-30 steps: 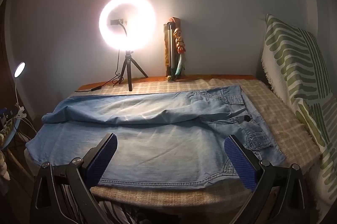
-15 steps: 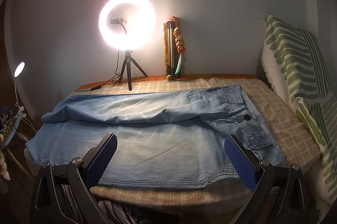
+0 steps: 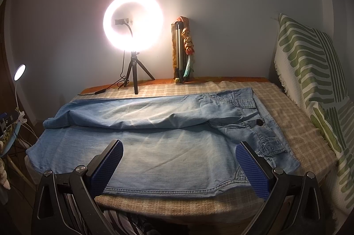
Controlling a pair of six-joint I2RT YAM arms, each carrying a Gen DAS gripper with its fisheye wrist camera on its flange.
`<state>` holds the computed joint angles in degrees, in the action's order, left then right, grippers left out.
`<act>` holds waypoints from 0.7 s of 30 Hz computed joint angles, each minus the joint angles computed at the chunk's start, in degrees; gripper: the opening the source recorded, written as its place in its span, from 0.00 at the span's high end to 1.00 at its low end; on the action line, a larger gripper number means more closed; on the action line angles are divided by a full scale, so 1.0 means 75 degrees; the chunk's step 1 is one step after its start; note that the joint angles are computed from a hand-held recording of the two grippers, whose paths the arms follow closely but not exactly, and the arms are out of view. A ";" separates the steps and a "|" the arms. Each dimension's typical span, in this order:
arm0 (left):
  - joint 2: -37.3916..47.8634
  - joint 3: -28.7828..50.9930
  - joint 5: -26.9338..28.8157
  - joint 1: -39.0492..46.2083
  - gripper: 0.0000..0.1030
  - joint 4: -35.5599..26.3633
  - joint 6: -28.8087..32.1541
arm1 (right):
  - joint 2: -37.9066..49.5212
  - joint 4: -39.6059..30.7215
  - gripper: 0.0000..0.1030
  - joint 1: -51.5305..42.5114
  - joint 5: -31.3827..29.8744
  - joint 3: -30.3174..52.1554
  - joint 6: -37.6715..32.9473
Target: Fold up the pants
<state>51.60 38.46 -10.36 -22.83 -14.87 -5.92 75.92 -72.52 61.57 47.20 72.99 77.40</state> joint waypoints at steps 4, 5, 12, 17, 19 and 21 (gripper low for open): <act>-0.0004 -0.0020 -0.0019 0.0001 0.01 0.0021 -0.0016 | 0.0011 -0.0001 0.00 0.0024 0.0006 -0.0009 0.0019; -0.0006 -0.0026 -0.0027 -0.0004 0.01 0.0029 -0.0014 | 0.0020 0.0011 0.00 0.0022 0.0005 -0.0011 0.0022; -0.0008 -0.0036 0.0042 0.0089 0.01 0.0055 0.0002 | 0.0081 -0.0013 0.00 0.0008 0.0000 0.0028 0.0045; -0.0017 -0.0044 0.0106 0.0140 0.01 0.0050 0.0038 | 0.0088 -0.0026 0.00 0.0010 0.0004 0.0027 0.0079; -0.0021 -0.0055 0.0119 0.0149 0.01 0.0046 0.0044 | 0.0083 -0.0032 0.00 0.0013 0.0003 0.0022 0.0083; -0.0035 -0.0072 0.0126 0.0154 0.01 0.0042 0.0046 | 0.0066 -0.0039 0.00 0.0014 -0.0005 0.0004 0.0093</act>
